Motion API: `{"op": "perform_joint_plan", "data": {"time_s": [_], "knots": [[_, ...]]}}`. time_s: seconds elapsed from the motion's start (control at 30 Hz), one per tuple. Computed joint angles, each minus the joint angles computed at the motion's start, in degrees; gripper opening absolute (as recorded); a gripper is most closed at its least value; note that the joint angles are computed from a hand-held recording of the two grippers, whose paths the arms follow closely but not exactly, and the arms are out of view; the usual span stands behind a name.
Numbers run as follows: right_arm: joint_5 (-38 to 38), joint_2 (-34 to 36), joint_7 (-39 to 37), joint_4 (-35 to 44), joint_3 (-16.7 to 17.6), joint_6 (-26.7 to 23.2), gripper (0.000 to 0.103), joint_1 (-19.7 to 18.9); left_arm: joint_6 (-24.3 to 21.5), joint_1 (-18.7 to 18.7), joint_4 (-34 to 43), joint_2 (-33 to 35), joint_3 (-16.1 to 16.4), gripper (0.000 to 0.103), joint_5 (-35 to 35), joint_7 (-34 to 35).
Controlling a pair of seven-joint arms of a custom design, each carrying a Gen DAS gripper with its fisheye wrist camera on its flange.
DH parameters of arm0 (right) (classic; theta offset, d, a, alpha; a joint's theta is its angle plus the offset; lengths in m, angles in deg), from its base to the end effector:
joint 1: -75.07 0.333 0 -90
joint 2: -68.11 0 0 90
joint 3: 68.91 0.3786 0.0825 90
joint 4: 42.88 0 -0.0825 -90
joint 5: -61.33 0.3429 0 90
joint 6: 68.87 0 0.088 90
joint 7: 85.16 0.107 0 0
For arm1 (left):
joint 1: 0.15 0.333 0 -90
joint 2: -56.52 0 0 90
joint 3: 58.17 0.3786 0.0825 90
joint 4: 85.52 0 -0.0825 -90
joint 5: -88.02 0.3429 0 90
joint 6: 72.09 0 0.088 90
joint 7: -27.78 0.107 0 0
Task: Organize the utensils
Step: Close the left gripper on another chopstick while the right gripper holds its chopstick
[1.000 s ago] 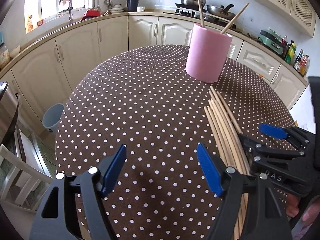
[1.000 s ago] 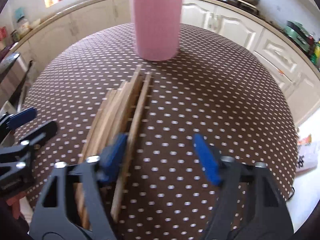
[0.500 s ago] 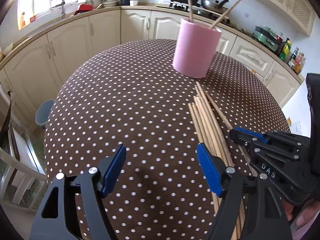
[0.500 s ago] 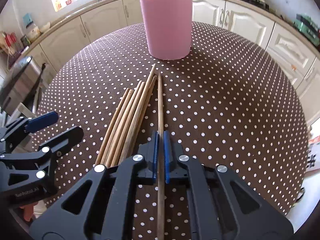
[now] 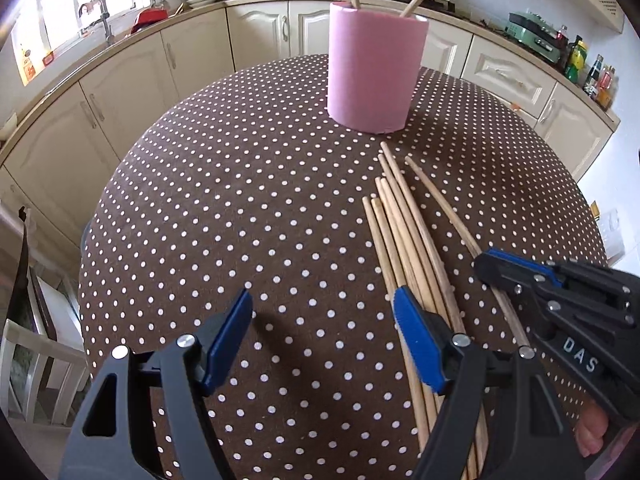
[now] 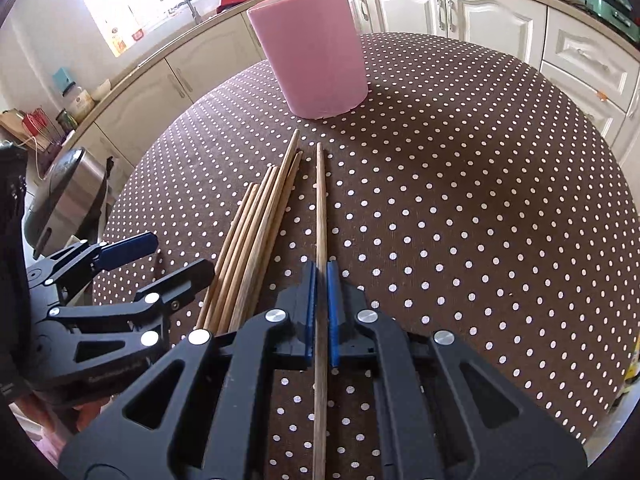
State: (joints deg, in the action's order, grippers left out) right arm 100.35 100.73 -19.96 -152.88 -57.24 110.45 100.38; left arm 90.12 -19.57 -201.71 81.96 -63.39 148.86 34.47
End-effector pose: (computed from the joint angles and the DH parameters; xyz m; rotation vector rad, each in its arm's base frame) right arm 0.5767 0.3383 0.3403 -2.0241 1.4442 -0.1558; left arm 0.5423 -0.2917 0.3390 -1.9744 1.8338 -0.5472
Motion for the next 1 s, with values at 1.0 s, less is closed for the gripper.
{"op": "perform_joint_plan", "data": {"time_s": [1.0], "knots": [[2.38, 0.53, -2.8, 1.24, 1.92, -0.78, 0.006, -1.79, -13.44, 4.05, 13.4, 6.96, -6.41, 0.072, -30.05, 27.52]]}}
